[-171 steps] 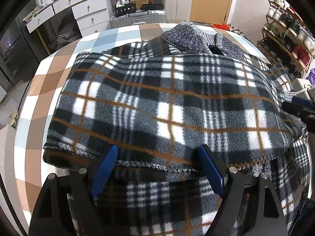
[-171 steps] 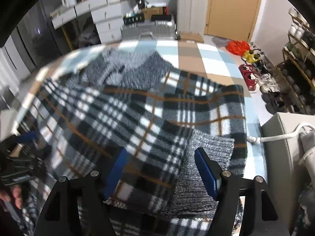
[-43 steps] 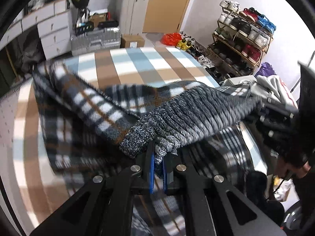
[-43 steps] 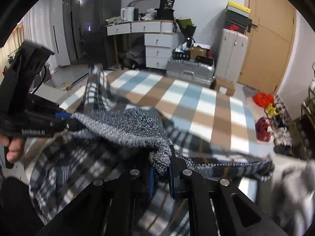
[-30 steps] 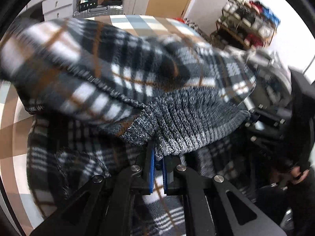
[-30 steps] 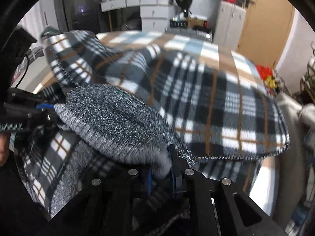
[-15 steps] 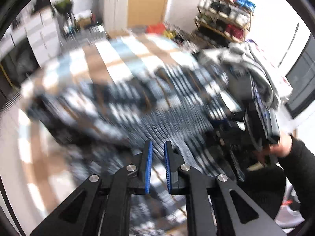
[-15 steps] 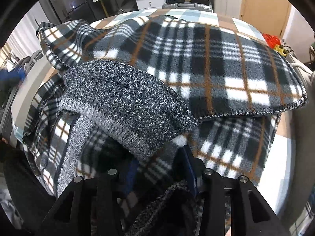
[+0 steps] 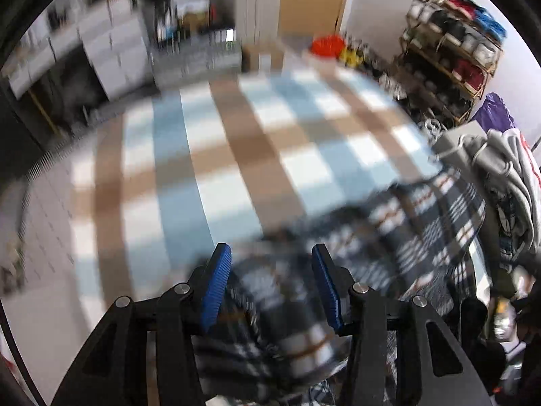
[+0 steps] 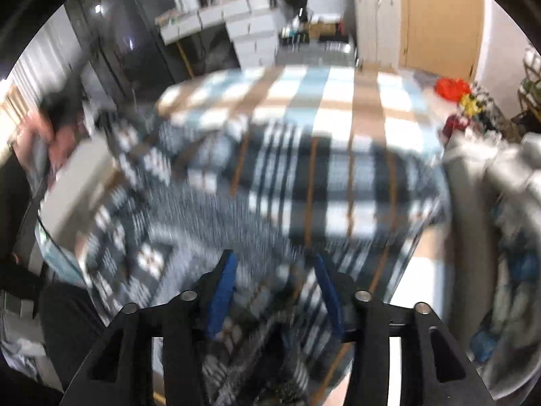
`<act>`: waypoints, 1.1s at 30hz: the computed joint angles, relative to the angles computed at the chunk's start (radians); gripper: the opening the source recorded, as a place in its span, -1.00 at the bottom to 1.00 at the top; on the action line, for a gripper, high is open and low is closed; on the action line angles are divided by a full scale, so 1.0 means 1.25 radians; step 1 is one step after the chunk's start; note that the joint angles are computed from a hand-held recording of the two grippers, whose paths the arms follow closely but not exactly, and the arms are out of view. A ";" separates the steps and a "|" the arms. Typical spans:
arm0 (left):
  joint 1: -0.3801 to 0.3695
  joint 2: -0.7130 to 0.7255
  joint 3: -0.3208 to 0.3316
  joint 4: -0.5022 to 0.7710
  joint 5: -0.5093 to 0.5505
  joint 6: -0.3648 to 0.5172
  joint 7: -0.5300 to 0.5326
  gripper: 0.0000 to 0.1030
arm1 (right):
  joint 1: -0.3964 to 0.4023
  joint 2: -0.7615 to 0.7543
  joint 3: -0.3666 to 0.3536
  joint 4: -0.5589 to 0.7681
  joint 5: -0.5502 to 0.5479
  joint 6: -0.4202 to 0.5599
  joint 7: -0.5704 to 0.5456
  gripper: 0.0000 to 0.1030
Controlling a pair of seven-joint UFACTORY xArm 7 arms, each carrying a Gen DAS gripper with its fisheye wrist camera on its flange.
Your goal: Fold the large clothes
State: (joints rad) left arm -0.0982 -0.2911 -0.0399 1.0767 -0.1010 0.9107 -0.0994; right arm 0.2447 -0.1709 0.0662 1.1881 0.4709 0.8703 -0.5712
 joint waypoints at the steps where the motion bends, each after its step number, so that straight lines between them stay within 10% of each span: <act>1: -0.007 -0.010 -0.001 -0.032 -0.020 -0.011 -0.005 -0.15 | 0.001 0.012 0.001 0.027 0.007 -0.013 0.008 0.47; 9: -0.022 -0.190 0.026 -0.322 -0.128 -0.182 0.025 -0.16 | 0.042 0.307 0.058 0.342 -0.234 0.004 0.214 0.69; 14: -0.008 -0.196 0.007 -0.303 -0.046 -0.143 0.007 -0.16 | 0.050 0.418 0.038 0.397 -0.349 0.131 0.297 0.70; 22: 0.012 -0.180 -0.043 -0.240 0.069 -0.116 -0.064 -0.15 | 0.020 0.344 0.039 0.292 -0.379 0.103 0.212 0.68; 29: -0.071 -0.143 -0.001 -0.210 -0.055 -0.160 -0.018 -0.15 | 0.010 0.343 0.059 0.357 -0.270 0.066 0.261 0.59; 33: -0.030 -0.064 -0.058 -0.203 0.046 -0.143 -0.103 -0.15 | 0.071 0.404 0.035 0.401 -0.412 0.111 0.340 0.62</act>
State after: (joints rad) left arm -0.1354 -0.3705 -0.1128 0.8234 -0.0433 0.7320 -0.2282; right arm 0.3330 0.3346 0.1101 1.6892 -0.0437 1.0090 -0.1461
